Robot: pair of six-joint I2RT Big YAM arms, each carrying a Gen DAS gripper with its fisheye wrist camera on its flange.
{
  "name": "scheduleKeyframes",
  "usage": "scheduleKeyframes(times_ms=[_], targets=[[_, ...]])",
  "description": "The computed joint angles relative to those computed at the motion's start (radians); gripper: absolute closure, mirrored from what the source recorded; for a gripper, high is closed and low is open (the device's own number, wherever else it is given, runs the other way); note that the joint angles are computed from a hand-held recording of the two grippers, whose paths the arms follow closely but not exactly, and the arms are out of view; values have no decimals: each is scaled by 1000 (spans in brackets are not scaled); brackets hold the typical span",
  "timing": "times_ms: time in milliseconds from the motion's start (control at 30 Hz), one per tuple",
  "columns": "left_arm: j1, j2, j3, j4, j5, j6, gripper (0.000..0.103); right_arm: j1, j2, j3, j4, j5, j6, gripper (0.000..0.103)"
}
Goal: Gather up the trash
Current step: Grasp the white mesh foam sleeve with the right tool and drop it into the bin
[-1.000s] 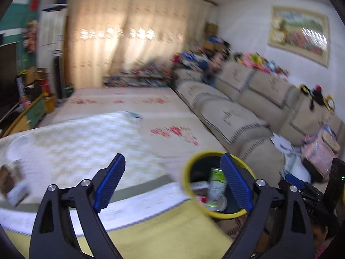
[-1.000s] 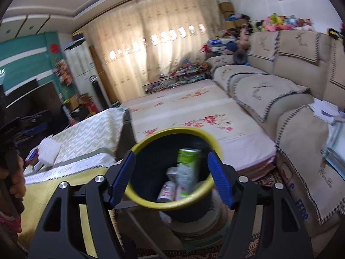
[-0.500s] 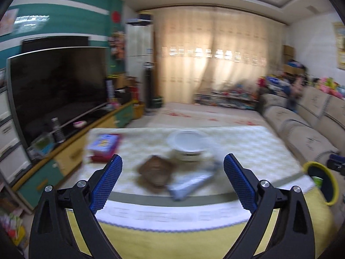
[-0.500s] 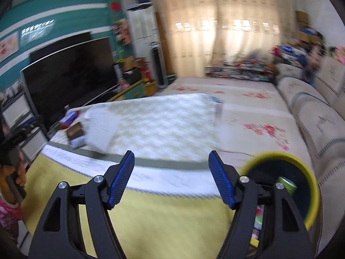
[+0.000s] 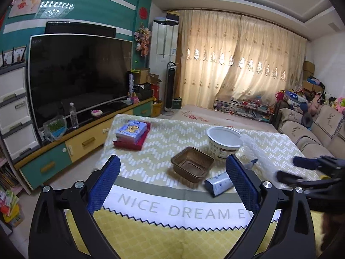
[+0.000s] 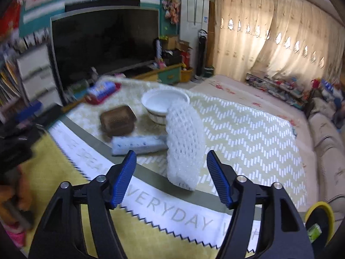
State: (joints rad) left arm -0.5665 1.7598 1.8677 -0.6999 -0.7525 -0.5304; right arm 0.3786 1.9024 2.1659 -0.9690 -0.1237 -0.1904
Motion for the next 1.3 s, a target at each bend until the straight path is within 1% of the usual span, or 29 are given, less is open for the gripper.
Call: scheduleKeyframes(times_ms=[33, 67, 167, 200, 267, 300, 333, 467, 633, 767, 833, 933, 1033, 1133, 1233, 1300], targets=[[-1, 2, 2, 4, 9, 5, 6, 14, 14, 8, 2, 56, -4, 42], [-4, 2, 1, 12, 18, 15, 6, 22, 20, 11, 5, 90, -3, 42], [-12, 10, 11, 14, 24, 40, 6, 25, 28, 6, 19, 150, -1, 50], [-13, 15, 20, 5, 25, 42, 6, 23, 39, 22, 1, 161, 2, 54], [-16, 23, 29, -5, 33, 48, 6, 13, 74, 76, -59, 147, 29, 70], [-16, 29, 36, -13, 36, 50, 6, 10, 82, 87, -71, 144, 38, 87], [-17, 34, 45, -22, 38, 51, 6, 4, 89, 97, -81, 144, 51, 89], [-16, 52, 69, -55, 59, 48, 6, -10, 63, 64, -61, 99, 92, 90], [-15, 54, 73, -57, 80, 48, 6, -30, -6, -9, -20, 41, 142, 90], [-16, 57, 76, -52, 92, 54, 6, -60, -104, -131, 50, 5, 195, 90], [-16, 62, 83, -58, 99, 59, 6, -82, -154, -196, 83, 4, 223, 90], [-18, 69, 92, -63, 104, 67, 6, -128, -221, -284, 122, 30, 268, 89], [-21, 78, 102, -72, 101, 76, 6, -190, -267, -351, 134, 78, 307, 89], [-22, 83, 108, -76, 94, 84, 6, -256, -291, -392, 132, 122, 341, 89], [-20, 85, 111, -82, 90, 82, 6, -323, -302, -419, 127, 184, 362, 89], [-20, 86, 113, -85, 87, 79, 6, -367, -301, -430, 118, 196, 377, 89]])
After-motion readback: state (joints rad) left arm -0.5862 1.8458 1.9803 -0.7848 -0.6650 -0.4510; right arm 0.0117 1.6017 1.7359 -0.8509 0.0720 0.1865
